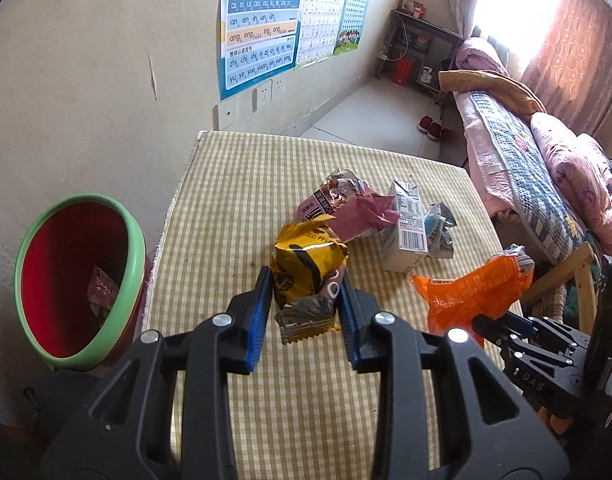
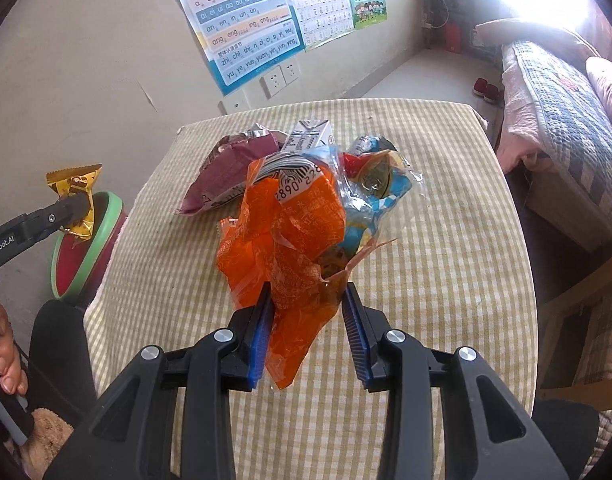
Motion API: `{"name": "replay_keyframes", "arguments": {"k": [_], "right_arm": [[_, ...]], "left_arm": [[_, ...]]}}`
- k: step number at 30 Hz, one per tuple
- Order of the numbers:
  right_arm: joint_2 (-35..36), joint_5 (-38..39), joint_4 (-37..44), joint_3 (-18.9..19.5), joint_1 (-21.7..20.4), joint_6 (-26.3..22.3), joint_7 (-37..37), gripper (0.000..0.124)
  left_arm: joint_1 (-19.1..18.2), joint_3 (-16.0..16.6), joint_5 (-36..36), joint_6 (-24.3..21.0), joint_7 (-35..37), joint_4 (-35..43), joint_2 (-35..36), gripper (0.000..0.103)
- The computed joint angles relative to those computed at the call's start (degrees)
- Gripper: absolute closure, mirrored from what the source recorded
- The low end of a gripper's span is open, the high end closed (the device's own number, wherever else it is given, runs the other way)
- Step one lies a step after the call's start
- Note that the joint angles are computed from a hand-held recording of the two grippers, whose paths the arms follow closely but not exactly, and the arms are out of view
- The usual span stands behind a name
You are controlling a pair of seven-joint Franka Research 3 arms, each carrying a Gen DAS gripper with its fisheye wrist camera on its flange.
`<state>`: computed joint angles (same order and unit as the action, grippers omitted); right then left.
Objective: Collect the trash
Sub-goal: 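Lift the yellow wrapper with the left tool while the right tool holds the orange bag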
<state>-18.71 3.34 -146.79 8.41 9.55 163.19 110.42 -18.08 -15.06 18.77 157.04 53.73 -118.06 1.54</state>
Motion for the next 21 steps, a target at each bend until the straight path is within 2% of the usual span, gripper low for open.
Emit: {"name": "replay_keyframes", "arguments": {"k": [21], "right_arm": [[4.3, 4.1, 7.2, -0.5, 5.5, 0.5, -6.1, 0.089]], "left_arm": [[1.5, 0.7, 0.2, 1.1, -2.0, -2.9, -2.4, 0.072]]}}
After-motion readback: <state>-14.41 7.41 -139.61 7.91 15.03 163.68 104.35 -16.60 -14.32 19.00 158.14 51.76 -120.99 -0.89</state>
